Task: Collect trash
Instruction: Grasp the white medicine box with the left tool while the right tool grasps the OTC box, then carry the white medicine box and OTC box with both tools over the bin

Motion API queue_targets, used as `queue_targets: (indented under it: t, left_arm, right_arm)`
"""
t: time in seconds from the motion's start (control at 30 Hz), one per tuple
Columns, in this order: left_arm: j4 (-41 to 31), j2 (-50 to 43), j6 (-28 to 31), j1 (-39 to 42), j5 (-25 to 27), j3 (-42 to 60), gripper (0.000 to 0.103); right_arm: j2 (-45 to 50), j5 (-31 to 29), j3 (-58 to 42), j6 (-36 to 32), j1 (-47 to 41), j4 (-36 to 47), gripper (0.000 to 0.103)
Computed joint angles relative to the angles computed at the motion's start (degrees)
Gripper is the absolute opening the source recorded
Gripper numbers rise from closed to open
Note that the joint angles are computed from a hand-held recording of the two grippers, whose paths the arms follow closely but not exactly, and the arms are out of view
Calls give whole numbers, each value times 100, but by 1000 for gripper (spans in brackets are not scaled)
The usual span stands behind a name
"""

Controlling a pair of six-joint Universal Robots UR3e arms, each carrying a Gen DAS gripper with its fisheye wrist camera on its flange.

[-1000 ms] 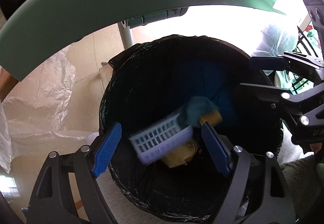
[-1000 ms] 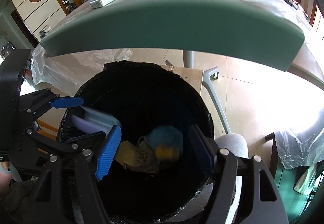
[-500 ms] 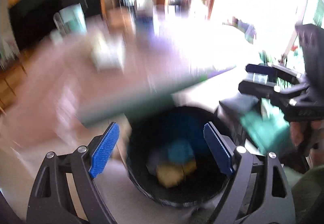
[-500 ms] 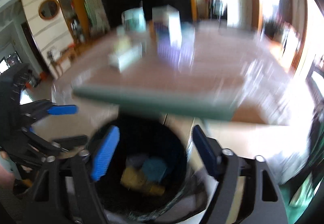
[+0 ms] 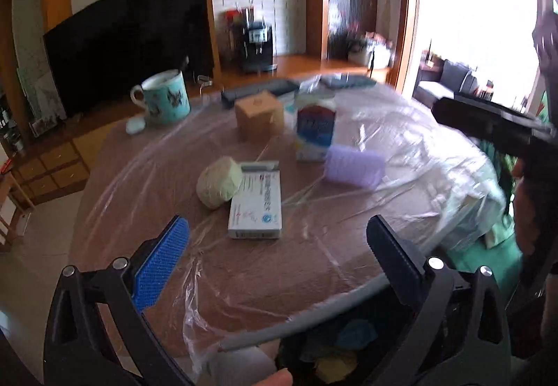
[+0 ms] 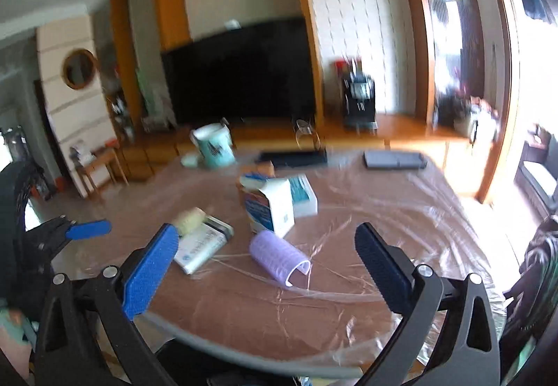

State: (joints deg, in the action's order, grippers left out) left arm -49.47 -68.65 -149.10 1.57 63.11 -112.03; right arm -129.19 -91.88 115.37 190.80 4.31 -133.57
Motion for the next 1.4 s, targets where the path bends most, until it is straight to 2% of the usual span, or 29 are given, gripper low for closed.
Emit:
queue_targets:
  t: [0.07, 0.23, 0.3, 0.37, 0.43, 0.57, 0.63, 0.67, 0.73, 0.8, 0.9, 1.0, 1.17, 1.4]
  left_arm:
    - [-24, -717, -92, -218, 265, 353, 102]
    - [-241, -1699, -218, -361, 500, 1037, 102]
    - [-323, -2003, -299, -448, 622, 1327, 97]
    - [-553, -2293, -347, -498, 666, 1634, 82]
    - [-629, -2536, -467, -599, 747, 1871, 75]
    - [-546, -2712, -501, -673, 789, 1998, 69]
    - [-484, -2780, -496, -735, 857, 2053, 65]
    - [-425, -2802, -505, -781, 927, 2060, 60]
    - [-313, -2815, -515, -859, 1058, 2052, 52]
    - [-299, -2797, -524, -852, 1032, 2030, 52]
    - [-452, -2676, -437, -696, 714, 1946, 52]
    - [-734, -2503, -339, -494, 243, 1899, 52]
    - [-652, -2276, -417, -424, 65, 1761, 52]
    - [-1273, -1947, -286, -137, -673, 1731, 52]
  right_arm:
    - [791, -301, -264, 230, 323, -164, 99]
    - [2125, -436, -768, 423, 447, -356, 99]
    - [2549, -355, -1013, 534, 353, -319, 95]
    - [2885, -204, -1202, 664, 234, -304, 94]
    - [3134, -10, -1381, 782, 123, -273, 91]
    - [3595, -17, -1703, 946, 156, -316, 90]
    - [3794, 3, -1838, 996, 175, -312, 85]
    - [3913, 19, -1914, 1013, 167, -313, 79]
    - [3917, 68, -1893, 1018, 132, -302, 66]
    - [3813, 188, -1727, 986, 60, -453, 57]
    - [3498, 345, -1440, 865, -52, -651, 48]
    - [3150, 578, -1175, 766, -201, -768, 45]
    - [2624, 985, -805, 624, -452, -936, 45]
    - [2058, 1369, -584, 507, -708, -922, 45]
